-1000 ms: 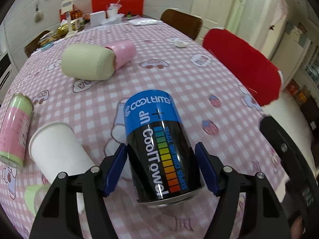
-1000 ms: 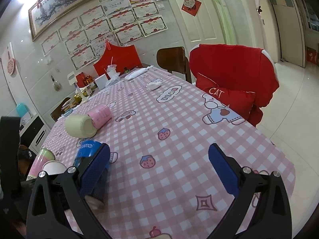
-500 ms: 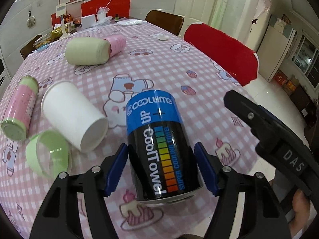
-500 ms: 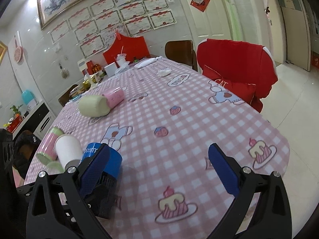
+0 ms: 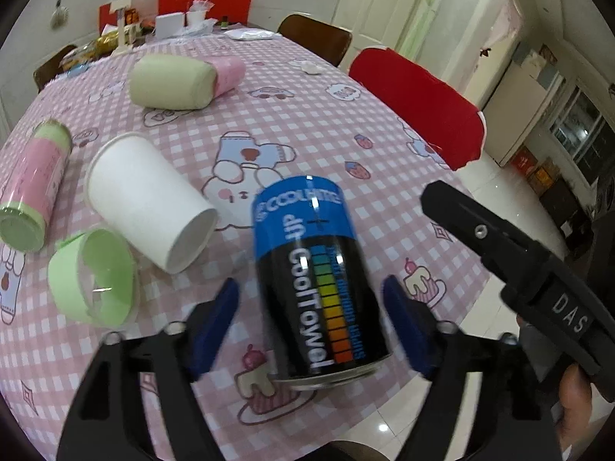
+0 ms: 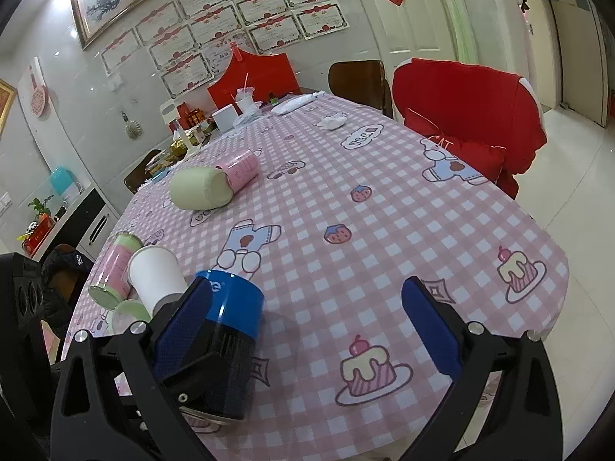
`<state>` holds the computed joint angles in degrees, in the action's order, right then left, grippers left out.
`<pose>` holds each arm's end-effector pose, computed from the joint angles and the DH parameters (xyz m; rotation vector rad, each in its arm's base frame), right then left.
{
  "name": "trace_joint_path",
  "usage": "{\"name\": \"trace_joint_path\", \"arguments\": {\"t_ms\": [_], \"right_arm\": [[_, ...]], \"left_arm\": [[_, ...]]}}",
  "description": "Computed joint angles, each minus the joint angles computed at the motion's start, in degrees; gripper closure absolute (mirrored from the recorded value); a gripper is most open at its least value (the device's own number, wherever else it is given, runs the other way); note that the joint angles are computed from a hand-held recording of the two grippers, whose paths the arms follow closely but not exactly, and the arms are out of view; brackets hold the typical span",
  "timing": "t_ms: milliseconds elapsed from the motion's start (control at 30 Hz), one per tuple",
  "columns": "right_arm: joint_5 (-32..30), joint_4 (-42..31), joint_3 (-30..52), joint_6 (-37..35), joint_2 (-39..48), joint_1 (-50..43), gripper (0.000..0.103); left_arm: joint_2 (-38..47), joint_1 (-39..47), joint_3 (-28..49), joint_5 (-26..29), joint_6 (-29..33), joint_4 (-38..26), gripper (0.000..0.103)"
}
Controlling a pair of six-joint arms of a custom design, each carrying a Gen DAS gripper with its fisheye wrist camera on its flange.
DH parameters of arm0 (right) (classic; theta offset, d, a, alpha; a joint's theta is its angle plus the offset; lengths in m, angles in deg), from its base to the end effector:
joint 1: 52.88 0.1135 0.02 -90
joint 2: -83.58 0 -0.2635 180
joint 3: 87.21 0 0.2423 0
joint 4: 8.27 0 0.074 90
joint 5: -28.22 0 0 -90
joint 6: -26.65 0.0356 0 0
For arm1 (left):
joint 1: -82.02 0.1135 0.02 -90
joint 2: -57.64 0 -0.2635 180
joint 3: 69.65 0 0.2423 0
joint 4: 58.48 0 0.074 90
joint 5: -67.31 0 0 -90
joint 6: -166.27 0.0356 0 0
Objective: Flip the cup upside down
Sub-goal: 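Lift the can with the right gripper and rotate it open end up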
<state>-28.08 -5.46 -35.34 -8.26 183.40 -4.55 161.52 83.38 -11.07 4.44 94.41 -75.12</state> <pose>0.2144 0.2112 0.1198 0.4044 2.1806 0.3000 0.3037 -0.0090 0.1038 0.5222 2.4910 -0.4966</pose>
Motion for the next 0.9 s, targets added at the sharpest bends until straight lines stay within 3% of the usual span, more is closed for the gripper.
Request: {"name": "trace_joint_path", "arguments": {"t_ms": [233, 533, 900], "right_arm": [[-7.3, -0.5, 3.2, -0.4, 2.0, -2.1, 0.008], [-19.1, -0.5, 9.6, -1.0, 7.9, -5.1, 0.008], [-24.5, -3.1, 15.4, -1.9, 13.0, -6.4, 0.011]], "left_arm": [[-1.9, 7.3, 0.9, 3.4, 1.4, -1.5, 0.024], [-1.0, 14.5, 3.9, 2.2, -1.5, 0.5, 0.024], [1.0, 16.6, 5.0, 3.3, -1.7, 3.8, 0.024]]}}
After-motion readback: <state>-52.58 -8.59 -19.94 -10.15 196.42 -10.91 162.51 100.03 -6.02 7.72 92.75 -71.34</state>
